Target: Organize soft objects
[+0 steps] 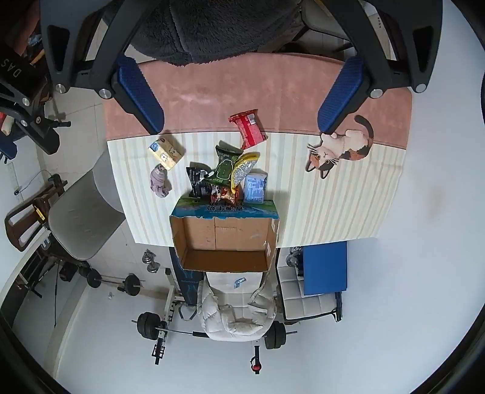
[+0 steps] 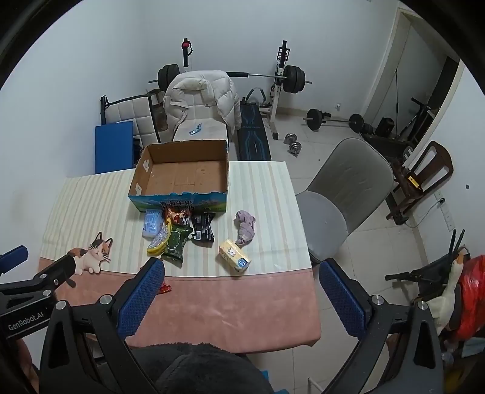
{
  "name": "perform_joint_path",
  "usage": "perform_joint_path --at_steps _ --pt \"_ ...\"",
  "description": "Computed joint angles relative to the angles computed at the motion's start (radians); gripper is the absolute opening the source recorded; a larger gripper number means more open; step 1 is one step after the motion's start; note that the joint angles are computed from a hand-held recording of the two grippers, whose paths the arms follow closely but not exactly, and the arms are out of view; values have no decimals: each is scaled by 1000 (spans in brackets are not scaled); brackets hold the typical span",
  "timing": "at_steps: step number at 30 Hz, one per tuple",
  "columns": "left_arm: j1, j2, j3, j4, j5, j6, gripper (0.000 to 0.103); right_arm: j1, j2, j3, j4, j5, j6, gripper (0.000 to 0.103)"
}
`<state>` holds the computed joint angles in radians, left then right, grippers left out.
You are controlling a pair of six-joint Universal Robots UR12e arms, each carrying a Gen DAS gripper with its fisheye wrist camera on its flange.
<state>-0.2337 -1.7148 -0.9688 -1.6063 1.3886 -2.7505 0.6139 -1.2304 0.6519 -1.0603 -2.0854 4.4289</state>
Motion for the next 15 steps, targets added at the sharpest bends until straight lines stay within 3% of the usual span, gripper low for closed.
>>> perform_joint_path --at_steps 15 --pt "9 11 -9 17 -14 4 103 8 30 -59 38 -28 6 103"
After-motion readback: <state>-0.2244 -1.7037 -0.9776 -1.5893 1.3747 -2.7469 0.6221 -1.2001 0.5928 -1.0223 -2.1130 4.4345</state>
